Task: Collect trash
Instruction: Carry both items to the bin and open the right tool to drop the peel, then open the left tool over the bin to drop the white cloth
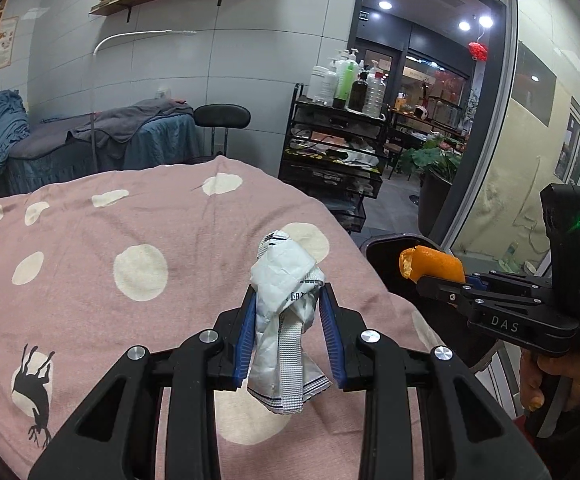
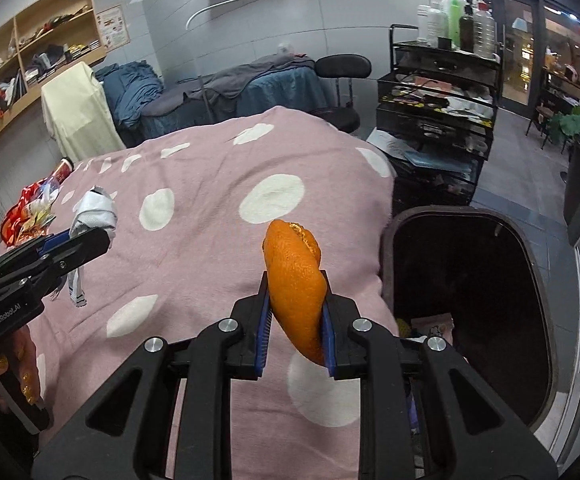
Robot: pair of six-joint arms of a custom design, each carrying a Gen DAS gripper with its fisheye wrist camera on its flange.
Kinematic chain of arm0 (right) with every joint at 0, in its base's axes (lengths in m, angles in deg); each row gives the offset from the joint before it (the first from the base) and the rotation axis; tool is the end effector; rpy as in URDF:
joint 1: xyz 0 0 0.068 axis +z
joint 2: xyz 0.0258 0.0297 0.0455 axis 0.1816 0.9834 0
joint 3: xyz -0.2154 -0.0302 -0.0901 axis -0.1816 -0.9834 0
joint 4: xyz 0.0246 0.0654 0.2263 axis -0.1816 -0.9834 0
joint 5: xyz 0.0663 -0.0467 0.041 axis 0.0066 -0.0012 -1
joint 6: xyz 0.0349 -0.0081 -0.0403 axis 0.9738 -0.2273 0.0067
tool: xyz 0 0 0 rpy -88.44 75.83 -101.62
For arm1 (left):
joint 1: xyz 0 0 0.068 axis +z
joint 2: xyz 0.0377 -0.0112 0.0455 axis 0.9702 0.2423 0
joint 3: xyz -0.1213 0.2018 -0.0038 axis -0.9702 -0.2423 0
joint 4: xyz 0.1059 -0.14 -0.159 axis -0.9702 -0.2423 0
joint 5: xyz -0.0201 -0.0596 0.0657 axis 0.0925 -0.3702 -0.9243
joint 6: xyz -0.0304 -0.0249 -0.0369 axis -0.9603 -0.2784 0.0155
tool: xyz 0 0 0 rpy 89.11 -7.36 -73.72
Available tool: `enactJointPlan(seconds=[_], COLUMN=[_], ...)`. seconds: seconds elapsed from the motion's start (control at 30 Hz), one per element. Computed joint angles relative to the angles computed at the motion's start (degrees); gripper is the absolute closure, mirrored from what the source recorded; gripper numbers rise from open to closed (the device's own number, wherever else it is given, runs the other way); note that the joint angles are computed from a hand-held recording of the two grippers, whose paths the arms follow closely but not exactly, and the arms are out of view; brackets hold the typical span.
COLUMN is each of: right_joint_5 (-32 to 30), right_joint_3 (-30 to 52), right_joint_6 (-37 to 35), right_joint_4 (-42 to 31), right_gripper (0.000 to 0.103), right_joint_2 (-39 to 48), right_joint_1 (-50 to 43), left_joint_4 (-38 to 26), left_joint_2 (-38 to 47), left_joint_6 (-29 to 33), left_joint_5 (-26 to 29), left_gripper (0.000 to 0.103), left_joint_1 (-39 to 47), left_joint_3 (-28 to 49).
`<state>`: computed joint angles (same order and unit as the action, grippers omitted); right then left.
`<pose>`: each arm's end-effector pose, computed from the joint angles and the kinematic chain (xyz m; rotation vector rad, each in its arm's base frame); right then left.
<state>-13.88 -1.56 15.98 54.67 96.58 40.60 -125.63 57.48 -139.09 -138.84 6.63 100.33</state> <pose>0.2178 0.1344 0.2102 -0.6745 2.2615 0.5039 0.0858 -0.1493 0.2109 -0.1730 2.1423 -0.1158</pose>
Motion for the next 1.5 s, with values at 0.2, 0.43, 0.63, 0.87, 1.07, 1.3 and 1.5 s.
enactJointPlan(seconds=[0.2, 0.43, 0.63, 0.87, 1.07, 1.3, 1.5], right_joint_5=[-3.3, -3.9, -2.4, -2.9, -3.5, -2.6, -0.7], right_joint_3=[-3.0, -3.5, -0.8, -1.2, -4.7, -8.6, -11.1], right_joint_6=[-0.3, 0.1, 1.2, 2.9, 3.5, 4.8, 4.5], right_joint_4=[1.3, 4.1, 7.3, 10.3, 12.0, 12.8, 12.7], right_gripper=[0.081, 0.081, 0.079, 0.055, 0.042, 0.034, 0.032], right_joint_2=[-1.8, 2.4, 11.9, 16.0, 12.8, 6.3, 0.2], right_joint_1=[-9.0, -17.2, -20.7, -22.3, -23.6, -26.1, -29.9], left_joint_4=[7.5, 14.1, 18.4, 21.3, 24.2, 27.7, 27.6], left_joint_2=[4.4, 9.6, 14.3, 18.3, 21.6, 28.2, 37.1], left_joint_6=[5.6, 11.2, 15.4, 18.8, 21.6, 26.2, 29.4], left_joint_5=[3.0, 5.7, 8.3, 11.1, 13.9, 20.6, 27.7], left_gripper=[0.072, 0.072, 0.072, 0.072, 0.072, 0.072, 0.072], left_joint_1=[1.8, 3.0, 4.0, 5.2, 6.6, 9.6, 12.2], left_joint_3=[1.2, 3.9, 6.4, 8.9, 11.1, 17.2, 26.0])
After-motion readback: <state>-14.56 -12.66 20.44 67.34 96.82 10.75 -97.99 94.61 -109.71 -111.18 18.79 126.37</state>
